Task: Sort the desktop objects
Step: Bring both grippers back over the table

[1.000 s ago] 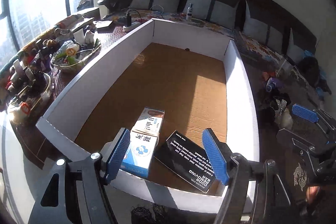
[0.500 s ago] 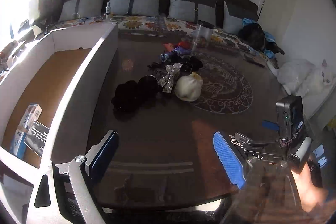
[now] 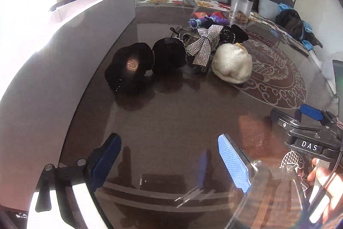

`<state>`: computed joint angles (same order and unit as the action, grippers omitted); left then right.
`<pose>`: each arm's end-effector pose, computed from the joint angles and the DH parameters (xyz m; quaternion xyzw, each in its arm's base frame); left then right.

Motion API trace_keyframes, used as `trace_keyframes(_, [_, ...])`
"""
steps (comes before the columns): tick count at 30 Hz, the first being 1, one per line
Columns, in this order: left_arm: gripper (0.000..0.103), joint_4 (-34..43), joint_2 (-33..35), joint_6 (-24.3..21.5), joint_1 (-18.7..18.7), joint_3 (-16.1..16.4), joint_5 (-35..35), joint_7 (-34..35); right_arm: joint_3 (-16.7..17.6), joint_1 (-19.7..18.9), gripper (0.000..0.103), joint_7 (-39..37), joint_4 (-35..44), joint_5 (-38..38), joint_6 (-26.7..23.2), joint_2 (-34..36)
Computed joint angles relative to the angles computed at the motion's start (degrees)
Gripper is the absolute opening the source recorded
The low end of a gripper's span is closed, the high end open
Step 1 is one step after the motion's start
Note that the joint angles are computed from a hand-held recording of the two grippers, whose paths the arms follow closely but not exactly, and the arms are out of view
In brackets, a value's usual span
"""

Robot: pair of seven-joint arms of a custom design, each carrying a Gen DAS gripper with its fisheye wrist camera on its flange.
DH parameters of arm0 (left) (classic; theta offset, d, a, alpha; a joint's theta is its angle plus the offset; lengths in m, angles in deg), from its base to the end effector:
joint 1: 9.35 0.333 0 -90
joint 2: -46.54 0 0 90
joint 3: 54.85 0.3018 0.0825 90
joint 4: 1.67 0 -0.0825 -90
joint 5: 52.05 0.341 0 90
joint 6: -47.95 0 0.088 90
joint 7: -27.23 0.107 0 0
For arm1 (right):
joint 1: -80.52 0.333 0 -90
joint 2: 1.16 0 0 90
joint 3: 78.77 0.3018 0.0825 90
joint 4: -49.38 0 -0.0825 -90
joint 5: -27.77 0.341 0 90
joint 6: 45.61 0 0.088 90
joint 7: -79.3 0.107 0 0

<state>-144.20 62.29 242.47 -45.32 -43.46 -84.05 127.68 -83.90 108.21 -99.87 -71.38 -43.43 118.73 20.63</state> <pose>0.4640 -0.1476 0.2800 -0.6556 0.6892 -0.2401 0.1939 0.4895 0.2622 0.2714 -0.6655 0.6790 -0.2380 0.1988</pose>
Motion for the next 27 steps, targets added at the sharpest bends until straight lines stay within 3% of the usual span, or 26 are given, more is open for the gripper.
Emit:
trace_keyframes(2, [0.092,0.67,0.43,-0.69,2.18,-1.65,0.41,-2.08,-0.56,-0.64,0.103,1.11,-0.41,-0.2,3.04,0.17])
trace_keyframes(5, [0.092,0.22,0.18,-0.03,9.5,-7.62,4.35,-7.04,-0.58,-0.19,0.103,0.03,-0.19,0.86,2.26,0.29])
trace_keyframes(7, [0.092,-0.41,-0.07,0.82,11.16,-8.96,6.12,-8.81,-0.75,0.01,0.103,-0.1,-0.16,1.02,2.25,0.33])
trace_keyframes(16, [0.092,0.06,1.14,2.43,-0.94,-0.63,-2.41,0.7,-1.21,0.35,0.103,-0.11,-0.16,1.06,2.5,0.4])
trace_keyframes(20, [0.092,0.55,1.75,1.9,-2.15,0.05,-5.33,2.52,-1.28,0.39,0.103,-0.11,-0.17,1.04,2.54,0.4])
trace_keyframes(24, [0.092,1.03,2.51,1.55,-6.96,4.18,-8.62,4.67,-1.3,0.42,0.103,-0.08,-0.18,1.01,2.57,0.41])
trace_keyframes(27, [0.092,0.78,2.34,2.59,-5.0,2.12,-8.72,4.56,-1.34,0.43,0.103,-0.03,-0.23,0.94,2.6,0.38])
